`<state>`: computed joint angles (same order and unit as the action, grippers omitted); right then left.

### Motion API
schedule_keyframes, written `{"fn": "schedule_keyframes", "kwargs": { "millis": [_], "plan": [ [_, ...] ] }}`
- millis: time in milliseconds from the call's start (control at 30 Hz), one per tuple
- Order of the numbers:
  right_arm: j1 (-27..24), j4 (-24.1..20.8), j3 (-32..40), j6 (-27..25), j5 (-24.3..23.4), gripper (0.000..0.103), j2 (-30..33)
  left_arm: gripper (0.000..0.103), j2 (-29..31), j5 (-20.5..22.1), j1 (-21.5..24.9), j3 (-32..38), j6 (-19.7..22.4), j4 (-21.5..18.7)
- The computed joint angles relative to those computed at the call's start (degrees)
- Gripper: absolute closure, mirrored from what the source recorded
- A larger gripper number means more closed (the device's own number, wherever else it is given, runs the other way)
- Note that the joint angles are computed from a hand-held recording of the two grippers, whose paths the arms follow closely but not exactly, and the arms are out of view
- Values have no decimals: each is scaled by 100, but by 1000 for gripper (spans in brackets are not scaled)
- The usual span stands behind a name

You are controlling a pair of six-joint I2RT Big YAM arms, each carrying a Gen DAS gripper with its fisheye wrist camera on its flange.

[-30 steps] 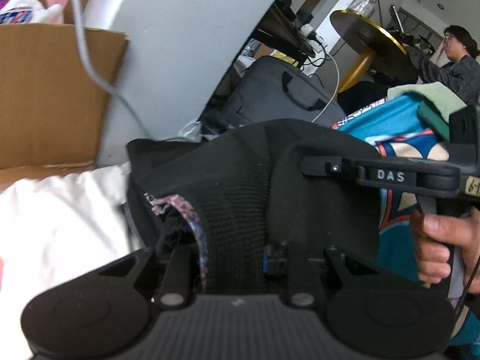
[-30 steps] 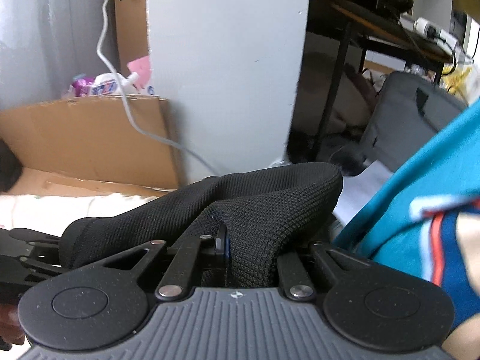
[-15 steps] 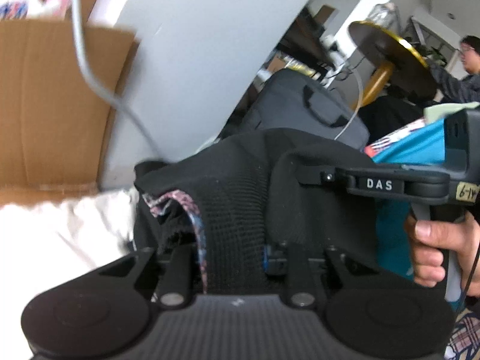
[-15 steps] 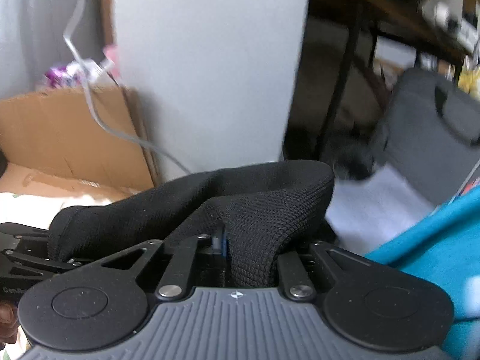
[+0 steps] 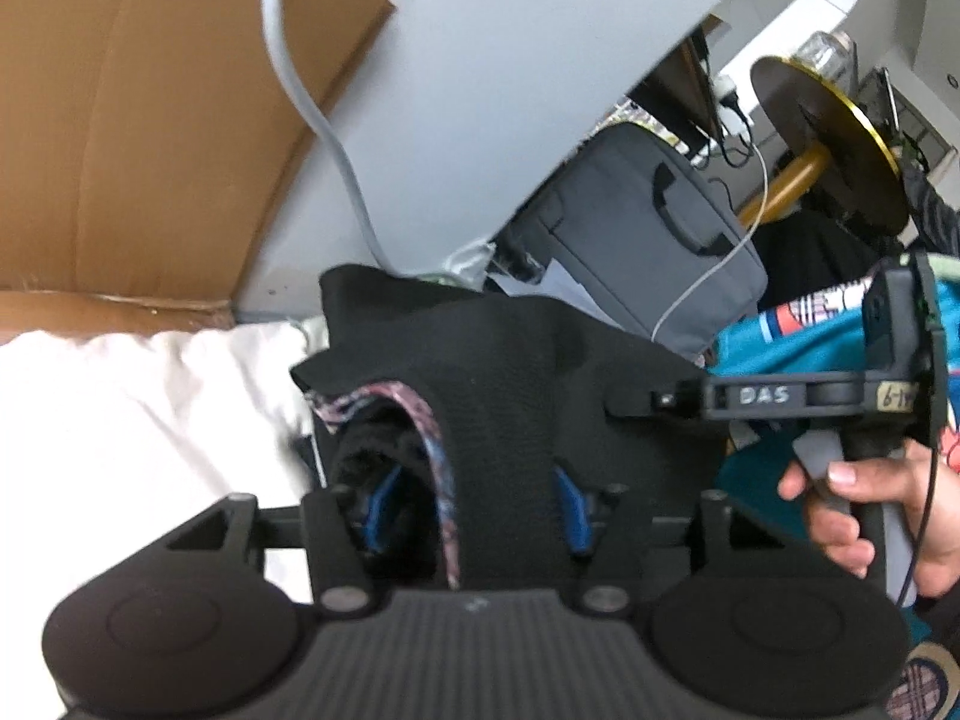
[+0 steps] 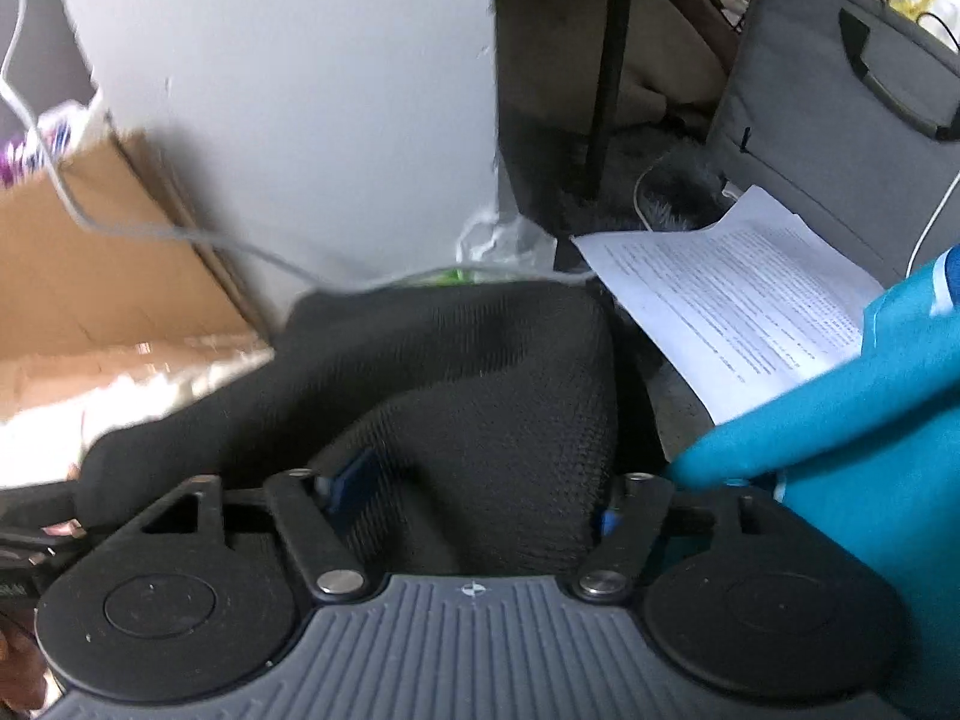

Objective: Fold clothes
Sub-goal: 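Lower the black garment onto the stack and open both tools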

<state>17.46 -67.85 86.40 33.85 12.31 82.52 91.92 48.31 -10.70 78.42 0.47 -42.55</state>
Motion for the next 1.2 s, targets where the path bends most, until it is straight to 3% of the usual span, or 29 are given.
{"fn": "schedule_keyframes", "kwargs": {
  "millis": [133, 300, 500, 533, 567, 600, 700, 1033, 1100, 1200],
  "plan": [
    [-187, 55, 156, 336, -234, 18, 82, 45, 134, 119, 31, 142, -272, -19],
    [-415, -56, 326, 769, -347, 16, 260, 44, 251, 178, 11, 231, -757, 149],
    [-776, -303, 579, 870, -420, 18, 805, 42, 439, -129, -152, 325, -1068, 185],
    [-804, -285, 584, 800, -476, 24, 869, 43, 462, -159, -163, 325, -1083, 187],
    [-820, -216, 552, 733, -588, 40, 889, 48, 461, -163, -158, 297, -1087, 239],
    [-829, -152, 527, 656, -676, 48, 904, 57, 441, -170, -152, 259, -1060, 310],
    [-667, -244, 706, 164, -249, 88, 962, 70, 342, -213, -148, 150, -876, 502],
    [-294, 455, 509, -575, 1187, 92, 521, 76, -235, -747, -401, -202, -335, 1458],
    [-269, 734, 367, -689, 1343, 92, 434, 76, -290, -886, -449, -277, -271, 1694],
    [-306, 790, 366, -687, 1314, 87, 562, 72, -134, -1057, -480, -174, -307, 1649]
  ]
}}
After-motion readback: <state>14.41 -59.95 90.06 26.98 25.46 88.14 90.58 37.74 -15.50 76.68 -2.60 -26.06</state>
